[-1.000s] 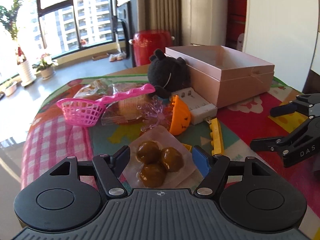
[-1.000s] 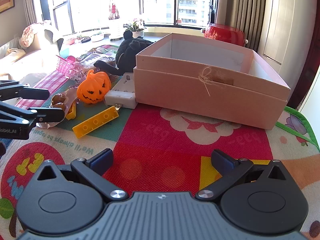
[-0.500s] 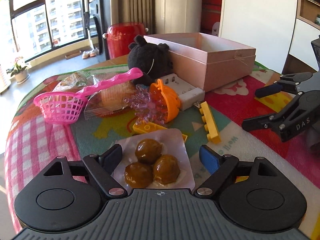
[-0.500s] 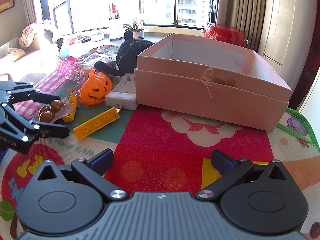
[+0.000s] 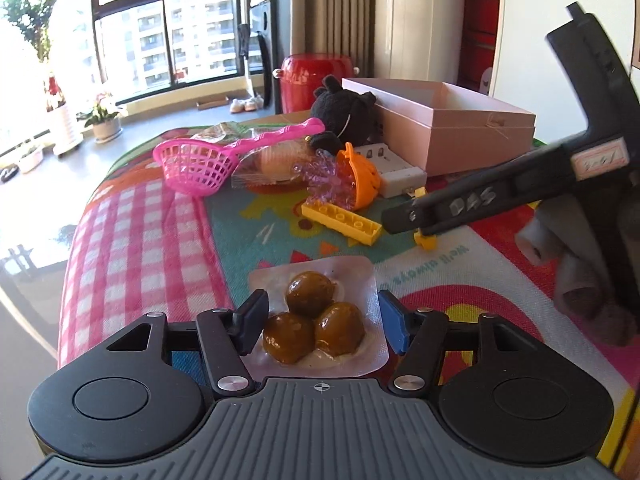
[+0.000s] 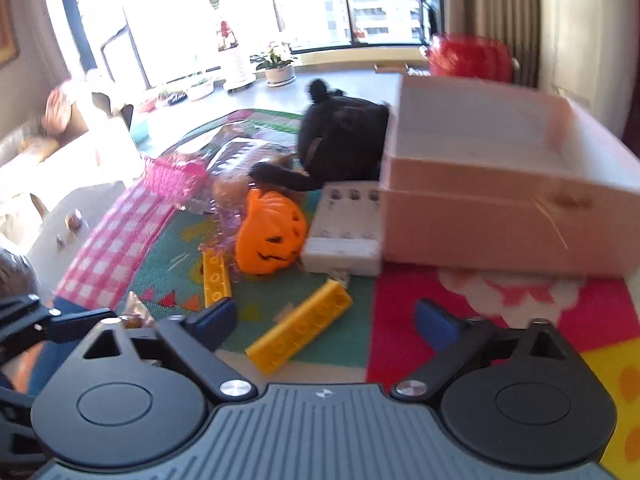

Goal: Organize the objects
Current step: 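Carry the egg tray into the pink box with left gripper while right gripper drops a yellow brick in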

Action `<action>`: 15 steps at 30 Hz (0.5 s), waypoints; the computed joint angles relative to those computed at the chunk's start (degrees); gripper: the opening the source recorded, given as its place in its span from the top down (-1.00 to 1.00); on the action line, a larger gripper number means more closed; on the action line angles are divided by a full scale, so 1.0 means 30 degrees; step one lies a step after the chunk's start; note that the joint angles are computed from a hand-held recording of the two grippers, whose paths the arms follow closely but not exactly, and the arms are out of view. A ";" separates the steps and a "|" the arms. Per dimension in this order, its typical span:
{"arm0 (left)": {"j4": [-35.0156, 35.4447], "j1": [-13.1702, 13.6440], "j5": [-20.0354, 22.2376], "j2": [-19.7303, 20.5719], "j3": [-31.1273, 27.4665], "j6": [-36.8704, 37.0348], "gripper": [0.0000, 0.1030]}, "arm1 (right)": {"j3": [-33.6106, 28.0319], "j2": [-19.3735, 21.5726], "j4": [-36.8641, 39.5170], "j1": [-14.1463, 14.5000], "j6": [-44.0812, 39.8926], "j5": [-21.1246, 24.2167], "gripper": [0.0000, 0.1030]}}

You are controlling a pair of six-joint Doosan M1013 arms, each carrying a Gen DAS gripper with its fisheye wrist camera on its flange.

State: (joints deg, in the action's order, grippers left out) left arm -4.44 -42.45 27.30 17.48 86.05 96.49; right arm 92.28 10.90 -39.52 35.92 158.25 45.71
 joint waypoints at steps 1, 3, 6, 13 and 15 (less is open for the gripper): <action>0.0124 -0.0003 -0.0045 -0.0099 0.0093 -0.0081 -0.25 | -0.0286 0.0232 -0.0207 0.0191 -0.0866 0.0556 -0.46; 0.0858 -0.0095 -0.0154 -0.0247 0.0269 -0.0761 -0.25 | -0.0391 0.0356 -0.0776 0.0509 -0.1471 0.1137 -0.18; 0.1100 -0.0134 -0.0029 -0.0390 0.0349 -0.1452 -0.25 | -0.0053 -0.0140 0.0097 0.0442 -0.1893 0.0700 0.43; 0.2120 -0.0675 0.0057 -0.0841 0.0531 -0.2205 -0.25 | 0.1632 -0.2002 0.0095 0.0375 -0.1782 -0.0070 0.78; 0.2213 -0.0813 0.0091 -0.0861 0.0469 -0.2321 -0.25 | 0.2147 -0.2584 -0.0114 0.0384 -0.1404 -0.0367 0.78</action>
State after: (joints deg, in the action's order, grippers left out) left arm 2.20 -44.89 27.58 14.90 87.46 89.53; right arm 98.72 3.15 -39.87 37.07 154.04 44.61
